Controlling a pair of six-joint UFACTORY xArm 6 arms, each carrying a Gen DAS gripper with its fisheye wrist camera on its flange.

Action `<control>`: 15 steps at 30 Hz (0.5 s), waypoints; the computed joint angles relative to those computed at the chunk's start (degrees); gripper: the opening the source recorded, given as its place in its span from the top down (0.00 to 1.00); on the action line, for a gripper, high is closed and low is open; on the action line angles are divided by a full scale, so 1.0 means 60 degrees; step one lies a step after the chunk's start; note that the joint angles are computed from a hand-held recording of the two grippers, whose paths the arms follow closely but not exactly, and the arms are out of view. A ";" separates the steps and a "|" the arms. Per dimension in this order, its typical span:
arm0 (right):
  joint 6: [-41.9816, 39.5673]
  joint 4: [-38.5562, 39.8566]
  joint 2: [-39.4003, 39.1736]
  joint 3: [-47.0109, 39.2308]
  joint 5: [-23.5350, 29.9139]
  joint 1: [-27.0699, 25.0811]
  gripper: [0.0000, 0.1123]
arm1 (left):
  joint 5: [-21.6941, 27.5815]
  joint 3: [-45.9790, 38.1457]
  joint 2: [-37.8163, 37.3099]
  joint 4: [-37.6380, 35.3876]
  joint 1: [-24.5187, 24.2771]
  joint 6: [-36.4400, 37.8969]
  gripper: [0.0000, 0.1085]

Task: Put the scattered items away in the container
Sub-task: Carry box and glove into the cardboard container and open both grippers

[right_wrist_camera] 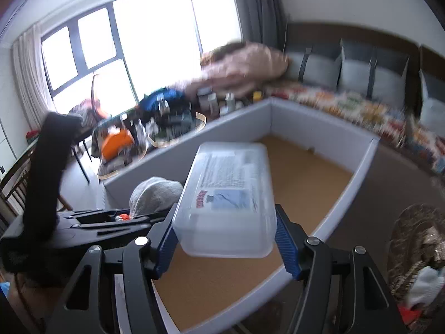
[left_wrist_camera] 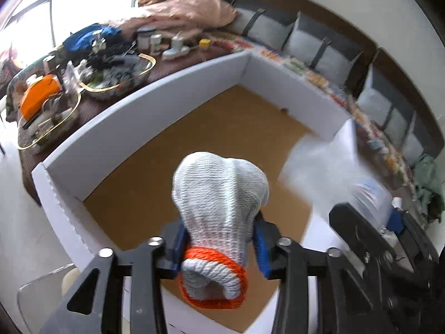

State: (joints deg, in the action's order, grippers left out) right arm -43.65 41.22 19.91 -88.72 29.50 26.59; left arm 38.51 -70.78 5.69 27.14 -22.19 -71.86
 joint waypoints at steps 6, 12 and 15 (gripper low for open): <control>0.0663 -0.0665 0.0226 -0.0072 -0.0105 -0.0051 0.42 | 0.0161 0.0628 -0.0541 0.0602 0.0004 -0.0714 0.38; 0.0598 -0.0480 -0.0197 0.0463 0.0107 -0.0102 0.42 | 0.0124 0.0847 -0.0700 0.1297 0.0086 -0.1470 0.37; 0.0470 -0.0293 -0.0624 0.1008 0.0136 -0.0043 0.42 | 0.0256 0.0683 -0.0574 0.1892 0.0043 -0.1440 0.37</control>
